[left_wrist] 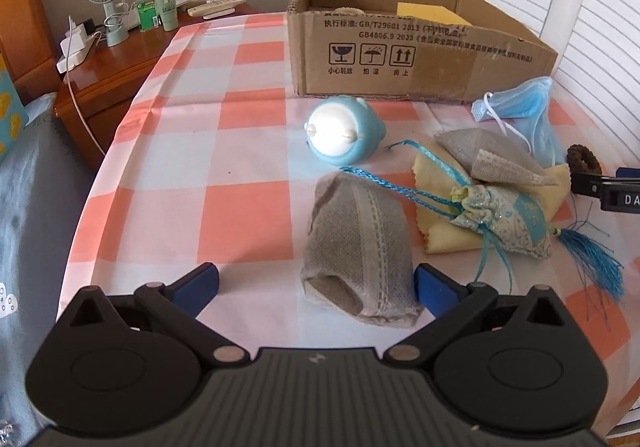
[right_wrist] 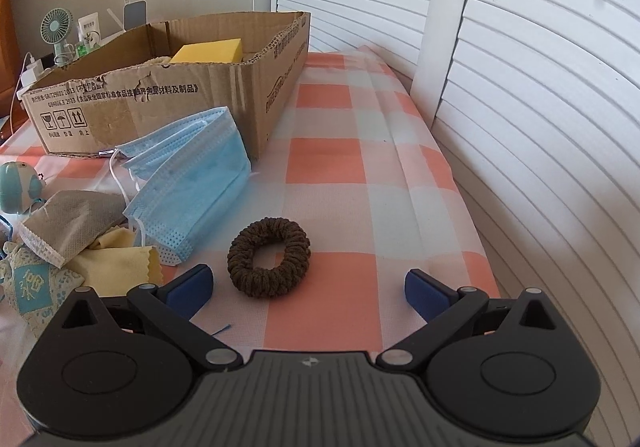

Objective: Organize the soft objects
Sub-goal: 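Grasp the grey fabric pouch with the left tool while the right tool approaches the brown scrunchie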

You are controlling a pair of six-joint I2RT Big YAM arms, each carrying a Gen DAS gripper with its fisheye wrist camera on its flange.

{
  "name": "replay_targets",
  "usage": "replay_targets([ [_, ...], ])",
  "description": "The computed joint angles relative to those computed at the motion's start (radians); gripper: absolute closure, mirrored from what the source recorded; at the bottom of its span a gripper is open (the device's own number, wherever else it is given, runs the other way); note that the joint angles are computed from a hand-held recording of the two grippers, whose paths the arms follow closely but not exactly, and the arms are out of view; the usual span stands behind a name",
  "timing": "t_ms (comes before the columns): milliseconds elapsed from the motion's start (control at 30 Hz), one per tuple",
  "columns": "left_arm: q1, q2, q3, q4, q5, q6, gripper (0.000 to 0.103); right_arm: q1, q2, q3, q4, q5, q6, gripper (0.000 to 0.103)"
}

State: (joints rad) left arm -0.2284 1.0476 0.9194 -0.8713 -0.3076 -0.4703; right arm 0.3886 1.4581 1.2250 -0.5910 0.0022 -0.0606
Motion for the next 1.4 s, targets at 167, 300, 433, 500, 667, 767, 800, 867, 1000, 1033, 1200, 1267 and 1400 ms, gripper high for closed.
replay_targets([
  [167,0.034,-0.042,-0.031,0.009,0.022,0.045,0.000,0.001,-0.001,0.000,0.003,0.001,0.003,0.000],
  [300,0.038,-0.039,-0.032,0.017,0.021,0.050,0.000,0.002,-0.002,-0.003,0.008,0.003,0.005,0.000],
  [433,0.040,-0.021,-0.024,0.031,0.002,0.026,0.000,0.001,-0.004,-0.007,0.013,0.003,0.005,0.000],
  [500,0.044,-0.016,-0.026,0.046,-0.004,0.024,0.000,0.000,-0.004,-0.007,0.014,0.003,0.005,0.000],
  [667,0.041,-0.018,-0.033,0.066,-0.019,0.033,0.000,0.000,-0.006,-0.010,0.018,-0.001,-0.001,0.000],
  [767,0.013,-0.013,-0.029,0.066,-0.083,0.055,0.004,-0.001,-0.009,-0.015,0.023,-0.005,-0.005,0.000],
  [800,0.001,-0.012,-0.028,0.070,-0.108,0.069,0.007,-0.001,-0.010,-0.017,0.027,-0.005,-0.007,0.000],
  [867,-0.020,-0.008,-0.025,0.080,-0.146,0.097,0.012,-0.003,-0.011,-0.020,0.034,-0.008,-0.008,0.000],
  [1000,-0.028,0.000,-0.021,0.101,-0.139,0.122,0.018,-0.002,-0.016,-0.028,0.042,-0.006,-0.012,0.000],
  [1033,-0.025,-0.001,-0.024,0.109,-0.131,0.120,0.019,-0.001,-0.017,-0.029,0.045,-0.005,-0.015,0.000],
  [1200,-0.017,-0.001,-0.027,0.130,-0.102,0.121,0.025,0.001,-0.025,-0.036,0.051,-0.026,-0.057,0.001],
  [1267,-0.017,0.002,-0.027,0.134,-0.098,0.119,0.025,0.005,-0.031,-0.040,0.059,-0.032,-0.079,0.007],
  [1400,-0.012,0.008,-0.025,0.142,-0.088,0.112,0.026,0.012,-0.034,-0.043,0.076,-0.036,-0.098,0.019],
])
